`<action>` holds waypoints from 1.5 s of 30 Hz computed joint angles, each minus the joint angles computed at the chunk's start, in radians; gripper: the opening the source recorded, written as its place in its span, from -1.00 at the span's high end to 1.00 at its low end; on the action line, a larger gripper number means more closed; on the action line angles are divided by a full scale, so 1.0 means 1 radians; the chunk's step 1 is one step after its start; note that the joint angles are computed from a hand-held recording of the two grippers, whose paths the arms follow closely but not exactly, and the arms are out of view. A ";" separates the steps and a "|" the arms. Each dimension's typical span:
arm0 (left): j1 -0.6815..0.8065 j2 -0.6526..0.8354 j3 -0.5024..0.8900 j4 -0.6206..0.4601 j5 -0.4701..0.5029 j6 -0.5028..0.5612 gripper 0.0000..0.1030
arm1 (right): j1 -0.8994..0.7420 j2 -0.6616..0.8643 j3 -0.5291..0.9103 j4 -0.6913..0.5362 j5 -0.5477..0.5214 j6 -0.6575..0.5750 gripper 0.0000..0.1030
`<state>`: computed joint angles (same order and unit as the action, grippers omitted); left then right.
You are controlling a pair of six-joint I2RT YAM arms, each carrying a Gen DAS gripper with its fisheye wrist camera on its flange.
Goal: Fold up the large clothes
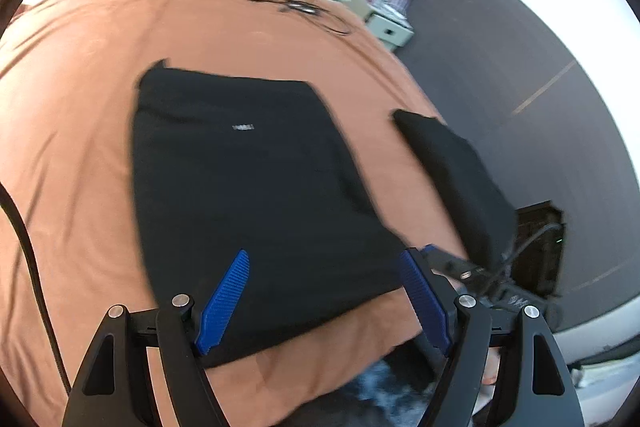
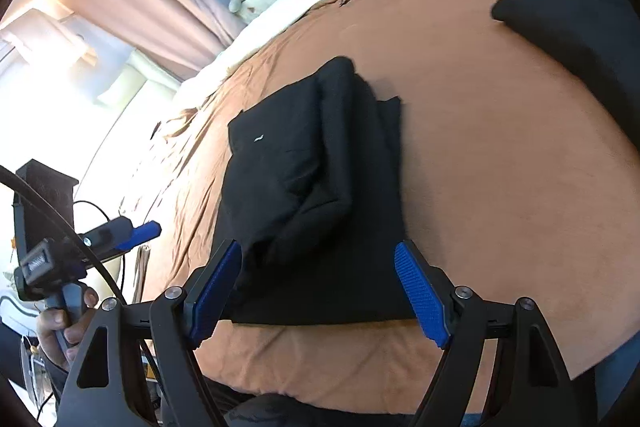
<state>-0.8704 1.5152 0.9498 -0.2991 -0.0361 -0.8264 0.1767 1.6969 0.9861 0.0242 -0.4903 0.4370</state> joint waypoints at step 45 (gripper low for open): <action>0.203 0.071 -0.181 0.137 0.046 0.043 -0.57 | -0.143 0.108 0.126 -0.061 -0.084 -0.078 -0.71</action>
<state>-0.6675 1.5858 0.7690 -0.1622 0.0098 -0.7835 0.0335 1.8052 1.1123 -0.0368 -0.5739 0.3589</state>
